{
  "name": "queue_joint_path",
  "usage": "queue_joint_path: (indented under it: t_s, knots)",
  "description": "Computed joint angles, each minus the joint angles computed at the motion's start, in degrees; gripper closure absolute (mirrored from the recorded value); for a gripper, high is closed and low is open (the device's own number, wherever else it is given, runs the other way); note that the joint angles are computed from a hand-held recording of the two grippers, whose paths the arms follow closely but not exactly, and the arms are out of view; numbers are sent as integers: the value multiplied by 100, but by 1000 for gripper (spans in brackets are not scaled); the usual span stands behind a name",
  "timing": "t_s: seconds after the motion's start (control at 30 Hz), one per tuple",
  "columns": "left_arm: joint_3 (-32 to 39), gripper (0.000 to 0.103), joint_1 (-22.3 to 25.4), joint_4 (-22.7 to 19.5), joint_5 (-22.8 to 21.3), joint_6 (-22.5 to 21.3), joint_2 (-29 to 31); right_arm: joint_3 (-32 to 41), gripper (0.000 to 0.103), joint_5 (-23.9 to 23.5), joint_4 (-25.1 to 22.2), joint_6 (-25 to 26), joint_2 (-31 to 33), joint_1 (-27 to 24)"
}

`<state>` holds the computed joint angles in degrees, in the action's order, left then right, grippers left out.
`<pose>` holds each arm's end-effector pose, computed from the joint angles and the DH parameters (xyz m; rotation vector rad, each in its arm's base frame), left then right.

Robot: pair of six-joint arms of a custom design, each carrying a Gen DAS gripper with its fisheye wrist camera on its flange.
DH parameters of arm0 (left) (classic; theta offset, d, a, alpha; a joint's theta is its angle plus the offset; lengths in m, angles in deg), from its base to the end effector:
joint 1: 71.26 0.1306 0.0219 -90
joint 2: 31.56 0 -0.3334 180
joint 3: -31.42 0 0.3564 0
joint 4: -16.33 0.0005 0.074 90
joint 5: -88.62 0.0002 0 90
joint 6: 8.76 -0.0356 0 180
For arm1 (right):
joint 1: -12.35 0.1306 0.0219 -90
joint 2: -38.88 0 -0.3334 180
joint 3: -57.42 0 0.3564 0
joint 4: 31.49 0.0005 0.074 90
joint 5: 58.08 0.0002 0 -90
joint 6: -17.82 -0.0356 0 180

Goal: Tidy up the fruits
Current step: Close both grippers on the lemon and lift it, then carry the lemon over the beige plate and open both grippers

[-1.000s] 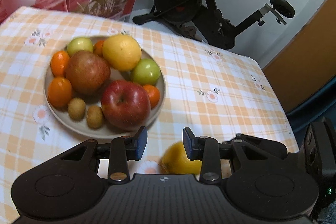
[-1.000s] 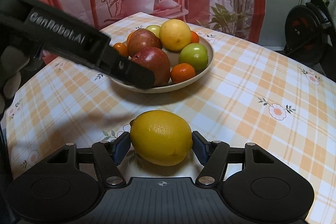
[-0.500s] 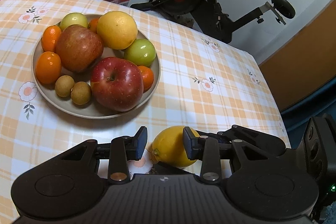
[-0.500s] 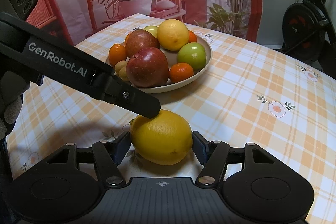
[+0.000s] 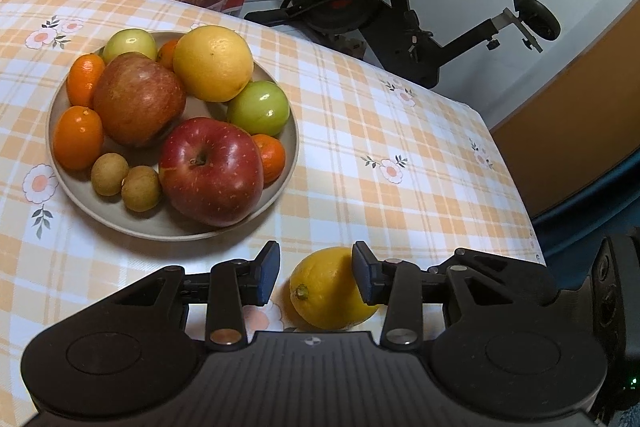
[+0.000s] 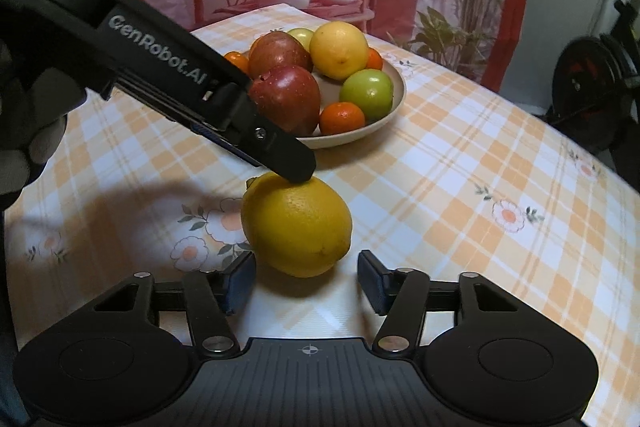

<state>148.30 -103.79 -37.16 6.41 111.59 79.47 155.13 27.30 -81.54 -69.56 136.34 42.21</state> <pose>0.4773 -0.3108 0.3972 0.1136 2.4996 -0.6508 0.4256 0.2471 0.3790 -0.7230 2.3521 0.3085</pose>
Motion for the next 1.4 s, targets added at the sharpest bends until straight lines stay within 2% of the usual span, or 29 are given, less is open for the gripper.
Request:
queue_joint_path:
  t_s: [0.17, 0.37, 0.97, 1.2, 1.4]
  knots:
    - [-89, 60, 15, 169, 68, 158, -10, 84, 54, -47, 4, 156, 52, 1]
    - [-368, 60, 21, 451, 206, 389, -136, -28, 54, -193, 193, -133, 15, -57]
    - [-316, 61, 18, 422, 148, 277, -189, -338, 54, -426, 669, -846, -150, -129]
    - [-43, 61, 52, 370, -84, 101, -251, 41, 55, -360, 671, -826, -56, -110]
    - [490, 61, 170, 180, -179, -82, -156, 799, 54, -329, 445, -599, 269, -128]
